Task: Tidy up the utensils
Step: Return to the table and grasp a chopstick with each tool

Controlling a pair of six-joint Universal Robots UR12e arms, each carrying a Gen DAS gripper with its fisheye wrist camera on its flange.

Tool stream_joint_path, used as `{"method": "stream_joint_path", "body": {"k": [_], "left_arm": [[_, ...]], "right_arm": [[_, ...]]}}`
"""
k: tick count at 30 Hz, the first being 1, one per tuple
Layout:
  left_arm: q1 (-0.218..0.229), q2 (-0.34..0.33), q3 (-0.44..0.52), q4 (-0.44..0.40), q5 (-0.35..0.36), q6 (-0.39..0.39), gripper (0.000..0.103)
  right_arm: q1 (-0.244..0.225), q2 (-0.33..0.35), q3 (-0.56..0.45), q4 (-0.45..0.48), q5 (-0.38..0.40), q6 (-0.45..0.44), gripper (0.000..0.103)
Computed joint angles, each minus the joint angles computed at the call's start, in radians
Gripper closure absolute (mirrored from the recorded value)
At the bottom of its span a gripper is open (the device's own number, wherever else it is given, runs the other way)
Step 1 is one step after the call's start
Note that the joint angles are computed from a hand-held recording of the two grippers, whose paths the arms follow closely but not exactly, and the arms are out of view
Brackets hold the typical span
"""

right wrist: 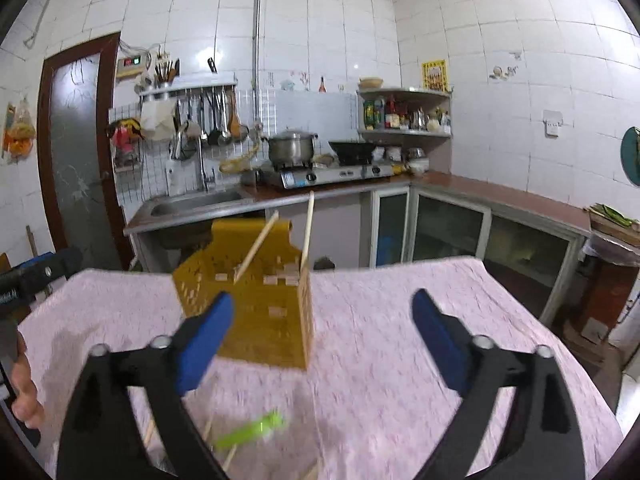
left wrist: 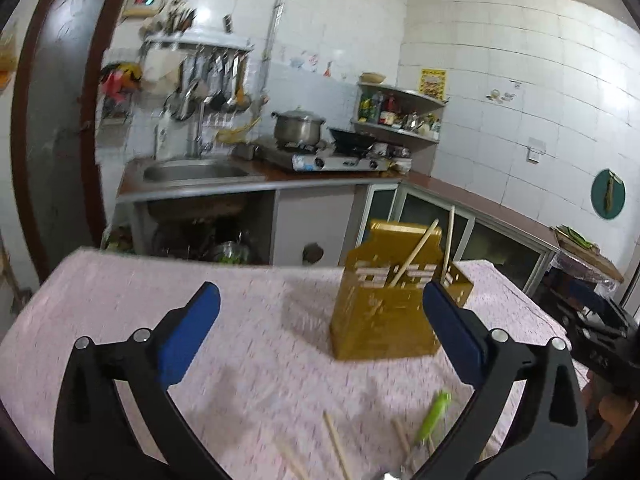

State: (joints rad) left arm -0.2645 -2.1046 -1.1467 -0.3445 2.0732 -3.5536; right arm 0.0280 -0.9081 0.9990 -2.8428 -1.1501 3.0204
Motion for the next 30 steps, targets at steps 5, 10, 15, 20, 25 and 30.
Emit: {"method": "stream_joint_path", "body": {"k": [5,10,15,20,25,30], "left_arm": [[0.004,0.052,-0.075,-0.075,-0.040,-0.099,0.005],[-0.010,0.066,-0.098,-0.163,-0.026,-0.109,0.005],[-0.010,0.062,-0.112,-0.213,-0.053,-0.150,0.005],[-0.011,0.047,-0.101,-0.313,-0.073,-0.175,0.005],[0.006,0.043,-0.098,-0.368,-0.145,-0.221,0.020],[0.016,0.033,-0.084,-0.413,-0.191,-0.238,0.037]], "right_arm": [[-0.007,-0.060,0.092,0.052,-0.028,0.016,0.006],[-0.014,-0.096,0.159,0.069,-0.028,0.040,0.004],[0.010,-0.097,0.186,0.138,-0.122,-0.011,0.004],[0.027,-0.089,0.192,0.196,-0.205,0.000,0.006],[0.035,-0.078,0.170,0.306,-0.204,-0.012,0.040],[0.041,-0.060,0.135,0.414,-0.183,-0.008,0.061]]}}
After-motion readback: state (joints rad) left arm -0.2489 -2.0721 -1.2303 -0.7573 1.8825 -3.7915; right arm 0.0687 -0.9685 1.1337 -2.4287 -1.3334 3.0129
